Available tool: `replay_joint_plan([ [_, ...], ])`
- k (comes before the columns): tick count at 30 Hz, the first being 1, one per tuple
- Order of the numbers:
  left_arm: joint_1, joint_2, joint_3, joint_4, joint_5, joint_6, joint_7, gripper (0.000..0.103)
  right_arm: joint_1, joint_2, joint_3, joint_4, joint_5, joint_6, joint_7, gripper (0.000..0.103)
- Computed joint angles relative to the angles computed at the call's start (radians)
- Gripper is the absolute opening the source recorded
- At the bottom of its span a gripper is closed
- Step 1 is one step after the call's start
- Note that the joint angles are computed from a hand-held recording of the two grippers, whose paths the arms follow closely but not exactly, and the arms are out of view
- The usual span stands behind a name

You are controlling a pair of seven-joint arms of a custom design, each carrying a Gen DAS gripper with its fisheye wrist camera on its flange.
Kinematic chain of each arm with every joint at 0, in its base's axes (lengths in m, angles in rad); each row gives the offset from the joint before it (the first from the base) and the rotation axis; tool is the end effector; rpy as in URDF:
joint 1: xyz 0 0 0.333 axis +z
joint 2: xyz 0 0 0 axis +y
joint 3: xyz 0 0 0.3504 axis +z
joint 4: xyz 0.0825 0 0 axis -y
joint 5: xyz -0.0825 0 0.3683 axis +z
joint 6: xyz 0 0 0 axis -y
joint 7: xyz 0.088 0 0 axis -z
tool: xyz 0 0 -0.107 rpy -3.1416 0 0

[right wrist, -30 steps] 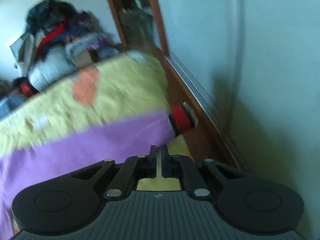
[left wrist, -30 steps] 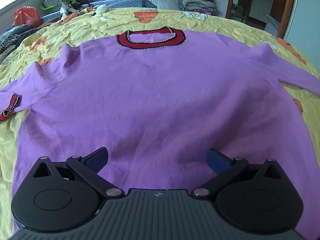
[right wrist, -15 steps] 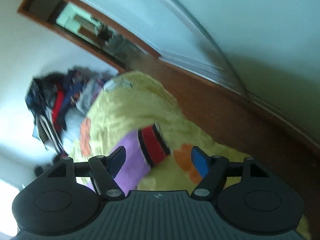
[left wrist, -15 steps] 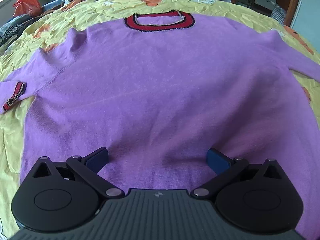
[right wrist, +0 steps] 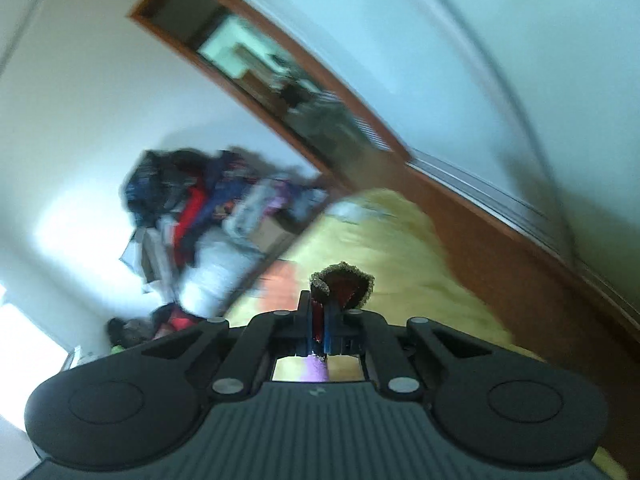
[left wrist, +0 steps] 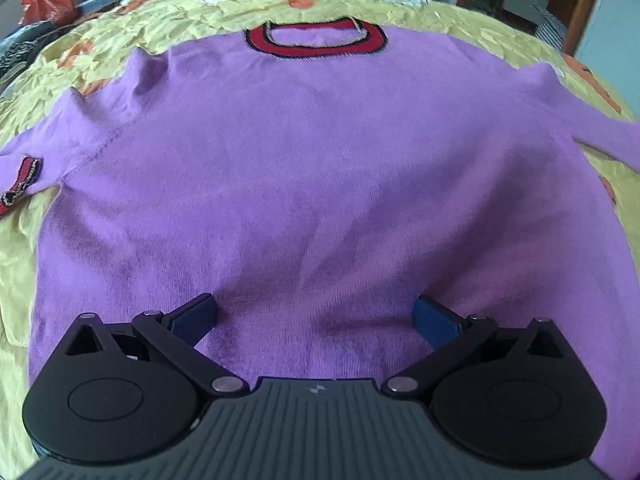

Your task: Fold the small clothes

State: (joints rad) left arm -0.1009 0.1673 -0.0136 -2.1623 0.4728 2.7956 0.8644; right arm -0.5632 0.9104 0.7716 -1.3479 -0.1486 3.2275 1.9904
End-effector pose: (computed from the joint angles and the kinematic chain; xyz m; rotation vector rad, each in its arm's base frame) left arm 0.5807 -0.0878 0.4115 -2.0763 1.7256 -0.4542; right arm 0.7906 -0.0756 0.4435 -0.8450 1.7410 -0.2864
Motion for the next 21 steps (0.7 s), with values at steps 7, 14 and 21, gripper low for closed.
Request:
replay_joint_plan([
  [7,0.038,-0.109,0.018,-0.129,0.052,0.113,-0.02,0.103,0.069,-0.036,0.18,0.046,-0.063,-0.024,-0.114,0.005],
  [14,0.17,-0.279,-0.022,-0.273,0.189,0.156,-0.179,0.103,0.264,0.026,0.262,0.135,-0.047,-0.134,-0.275,0.005],
  [21,0.326,-0.413,-0.086,-0.369,0.205,0.158,-0.224,0.103,0.512,0.125,0.22,0.265,0.02,-0.292,-0.351,0.005],
])
